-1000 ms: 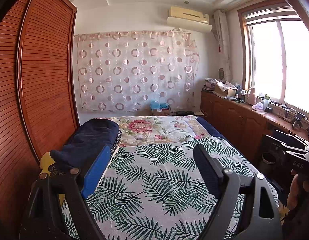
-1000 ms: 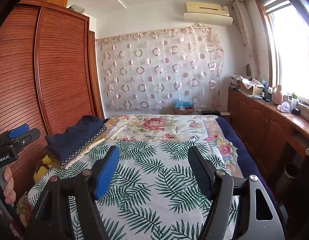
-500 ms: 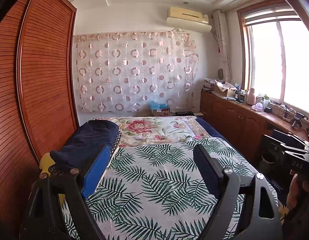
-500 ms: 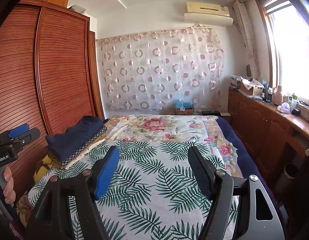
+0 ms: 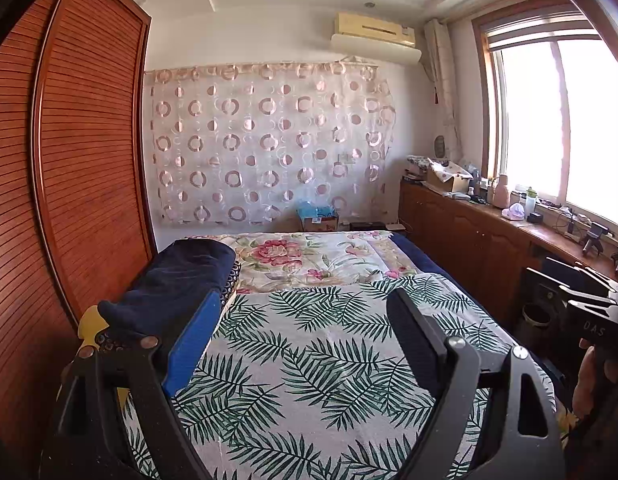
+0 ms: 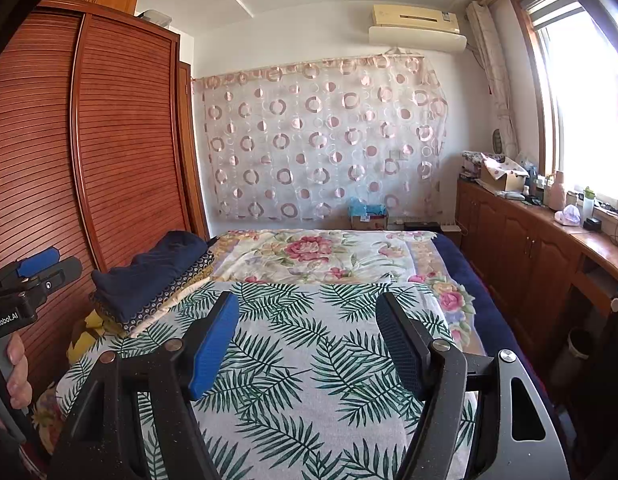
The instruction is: Fold small clothes
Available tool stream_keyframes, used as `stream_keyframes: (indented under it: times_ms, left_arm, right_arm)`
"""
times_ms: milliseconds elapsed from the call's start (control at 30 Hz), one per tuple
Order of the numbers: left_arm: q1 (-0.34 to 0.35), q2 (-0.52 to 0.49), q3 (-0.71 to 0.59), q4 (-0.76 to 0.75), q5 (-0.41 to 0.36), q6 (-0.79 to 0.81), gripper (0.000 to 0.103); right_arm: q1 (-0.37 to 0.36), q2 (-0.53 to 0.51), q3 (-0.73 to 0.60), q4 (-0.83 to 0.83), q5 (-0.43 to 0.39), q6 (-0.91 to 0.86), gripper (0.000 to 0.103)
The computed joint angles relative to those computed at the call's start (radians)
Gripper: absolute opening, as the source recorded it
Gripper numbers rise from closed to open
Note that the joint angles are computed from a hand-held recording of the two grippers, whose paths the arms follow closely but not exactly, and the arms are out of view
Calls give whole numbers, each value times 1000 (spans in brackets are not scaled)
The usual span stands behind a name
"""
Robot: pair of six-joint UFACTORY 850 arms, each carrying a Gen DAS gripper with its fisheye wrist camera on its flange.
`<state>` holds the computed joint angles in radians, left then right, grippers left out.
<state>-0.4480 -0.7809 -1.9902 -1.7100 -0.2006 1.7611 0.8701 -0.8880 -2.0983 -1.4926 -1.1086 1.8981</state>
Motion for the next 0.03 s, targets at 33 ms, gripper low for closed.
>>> stream_keyframes:
  times_ms: [33]
  left_arm:
    - [0, 0, 0, 0, 0, 0, 86]
  right_arm:
    - [0, 0, 0, 1, 0, 0, 73]
